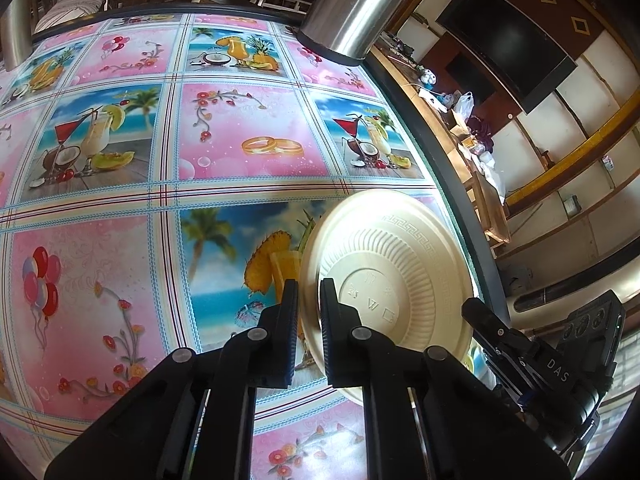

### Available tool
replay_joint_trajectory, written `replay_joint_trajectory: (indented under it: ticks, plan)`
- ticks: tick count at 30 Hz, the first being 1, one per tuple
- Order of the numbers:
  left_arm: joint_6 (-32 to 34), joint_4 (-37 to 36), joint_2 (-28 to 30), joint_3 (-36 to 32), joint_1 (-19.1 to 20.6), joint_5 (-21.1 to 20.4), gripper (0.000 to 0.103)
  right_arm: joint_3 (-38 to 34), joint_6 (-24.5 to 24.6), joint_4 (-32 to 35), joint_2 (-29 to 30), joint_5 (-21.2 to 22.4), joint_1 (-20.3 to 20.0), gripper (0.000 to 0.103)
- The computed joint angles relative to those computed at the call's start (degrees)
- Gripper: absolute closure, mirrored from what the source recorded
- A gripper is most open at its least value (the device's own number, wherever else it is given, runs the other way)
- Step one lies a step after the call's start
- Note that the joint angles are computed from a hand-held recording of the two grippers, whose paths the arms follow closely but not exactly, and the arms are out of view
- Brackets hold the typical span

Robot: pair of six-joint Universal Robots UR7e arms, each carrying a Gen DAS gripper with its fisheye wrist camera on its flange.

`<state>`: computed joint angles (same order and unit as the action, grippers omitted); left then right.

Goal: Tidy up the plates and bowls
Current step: 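Carry the beige bowl with both grippers toward the red plate stack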

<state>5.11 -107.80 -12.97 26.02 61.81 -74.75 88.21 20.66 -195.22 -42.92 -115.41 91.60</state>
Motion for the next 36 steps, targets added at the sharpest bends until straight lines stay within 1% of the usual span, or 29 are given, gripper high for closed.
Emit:
replay_joint_trajectory:
  ticks: [5, 9, 13, 17, 20, 23, 29, 36]
  plan:
    - [0.3, -1.9, -0.8, 2.1, 0.0, 0.4, 0.095, 0.1, 0.7, -0.7, 0.2, -0.3, 0.1, 0.093]
    - [0.8, -4.5, -2.4, 5.4, -0.1, 1.5, 0.095, -0.6, 0.5, -1.0, 1.0, -2.0, 0.9, 0.094]
    - [0.9, -7.1, -4.8, 9.3, 0.0, 2.7, 0.095, -1.0, 0.7, -1.5, 1.9, -2.7, 1.6, 0.094]
    - [1.5, -10.9, -8.1, 14.7, 0.4, 4.6, 0.095, -2.0, 0.5, -1.0, 3.4, -3.0, 2.5, 0.094]
    - [1.2, -12.6, -10.6, 17.9, 1.2, 5.0, 0.095, -2.8, 0.6, -0.3, 4.6, -2.5, 3.1, 0.094]
    - [1.8, -16.3, -14.1, 23.1, 1.8, 6.5, 0.095, -4.0, 0.5, 1.0, 6.0, -1.4, 3.8, 0.094]
    - [3.6, -24.5, -21.3, 33.6, 3.2, 10.1, 0.093, -8.0, -0.9, 4.5, 10.0, -0.5, 5.9, 0.094]
    - [4.6, -30.3, -27.4, 41.4, 4.9, 13.4, 0.091, -13.1, -3.5, 7.3, 15.1, -1.1, 9.0, 0.094]
